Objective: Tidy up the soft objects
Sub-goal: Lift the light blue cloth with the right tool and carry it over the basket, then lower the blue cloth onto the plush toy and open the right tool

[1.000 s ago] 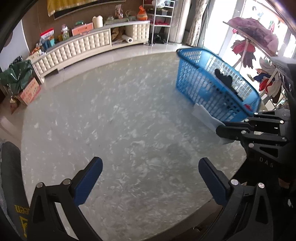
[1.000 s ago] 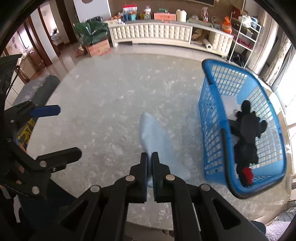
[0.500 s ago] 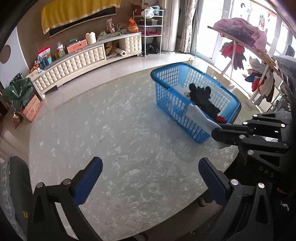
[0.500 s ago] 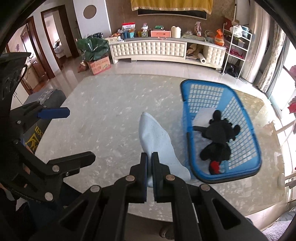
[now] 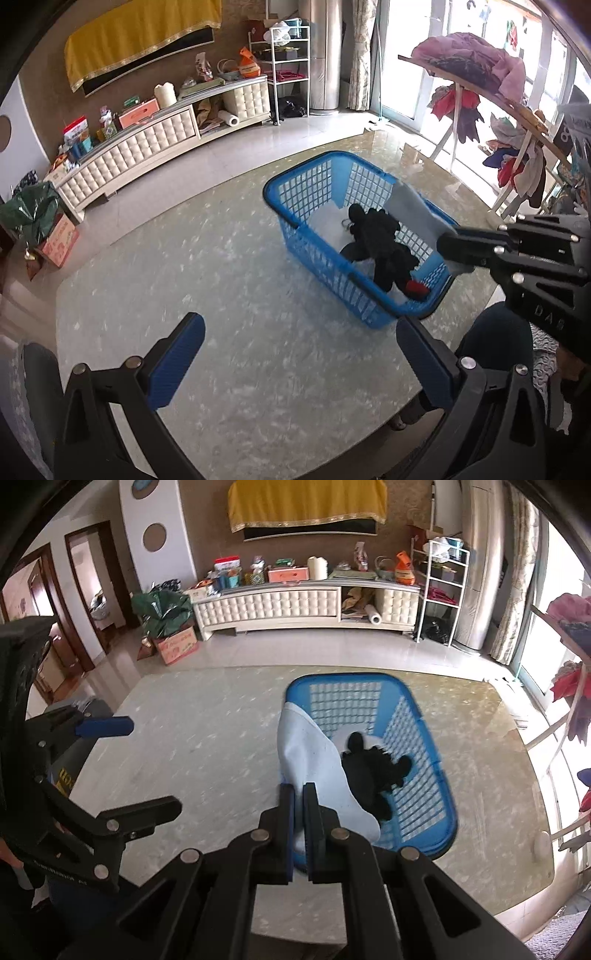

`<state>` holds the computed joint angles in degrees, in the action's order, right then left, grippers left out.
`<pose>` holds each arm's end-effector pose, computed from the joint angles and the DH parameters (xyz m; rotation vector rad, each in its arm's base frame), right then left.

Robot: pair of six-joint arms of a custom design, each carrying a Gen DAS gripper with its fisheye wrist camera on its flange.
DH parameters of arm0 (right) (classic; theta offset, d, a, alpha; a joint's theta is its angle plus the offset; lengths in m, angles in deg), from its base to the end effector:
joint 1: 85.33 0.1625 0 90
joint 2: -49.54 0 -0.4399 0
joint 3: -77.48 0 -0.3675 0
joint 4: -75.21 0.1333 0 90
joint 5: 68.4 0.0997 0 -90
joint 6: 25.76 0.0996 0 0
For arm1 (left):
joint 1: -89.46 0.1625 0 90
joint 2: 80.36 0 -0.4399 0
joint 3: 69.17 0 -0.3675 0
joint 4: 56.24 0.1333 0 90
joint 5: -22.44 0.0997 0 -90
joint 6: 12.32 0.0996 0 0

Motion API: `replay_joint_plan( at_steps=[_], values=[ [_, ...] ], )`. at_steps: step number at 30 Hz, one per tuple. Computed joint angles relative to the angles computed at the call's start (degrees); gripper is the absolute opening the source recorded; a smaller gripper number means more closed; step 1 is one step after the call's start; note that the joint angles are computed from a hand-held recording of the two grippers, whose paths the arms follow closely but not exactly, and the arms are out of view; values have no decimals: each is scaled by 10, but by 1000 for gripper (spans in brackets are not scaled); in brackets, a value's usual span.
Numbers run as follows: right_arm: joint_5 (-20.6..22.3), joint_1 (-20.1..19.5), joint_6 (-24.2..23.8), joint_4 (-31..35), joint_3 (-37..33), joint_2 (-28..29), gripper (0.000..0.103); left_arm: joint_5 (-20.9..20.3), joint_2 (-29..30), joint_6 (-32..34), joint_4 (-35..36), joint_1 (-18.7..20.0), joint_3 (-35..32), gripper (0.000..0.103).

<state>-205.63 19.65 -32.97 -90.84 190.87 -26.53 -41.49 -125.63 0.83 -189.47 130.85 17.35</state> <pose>0.1921 -0.4851 0.3763 0.0930 -2.2564 0.8489 -0.3995 -0.5881 0.1467 1.3810 2.3304 -0.2356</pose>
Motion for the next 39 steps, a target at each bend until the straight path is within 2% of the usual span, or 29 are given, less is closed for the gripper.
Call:
replay_joint_plan(
  at_steps=[10, 20, 32, 39],
  values=[
    [-3, -34, -3, 4, 1, -10, 4, 4, 51, -7, 15, -3, -51, 103],
    [4, -57, 42, 55, -10, 8, 4, 8, 94, -14, 45, 15, -92, 103],
    [35, -64, 88, 125, -30, 16, 4, -11, 118, -17, 66, 35, -119, 103],
    [38, -63, 95, 145, -33, 16, 5, -18, 118, -19, 75, 40, -122, 103]
  ],
)
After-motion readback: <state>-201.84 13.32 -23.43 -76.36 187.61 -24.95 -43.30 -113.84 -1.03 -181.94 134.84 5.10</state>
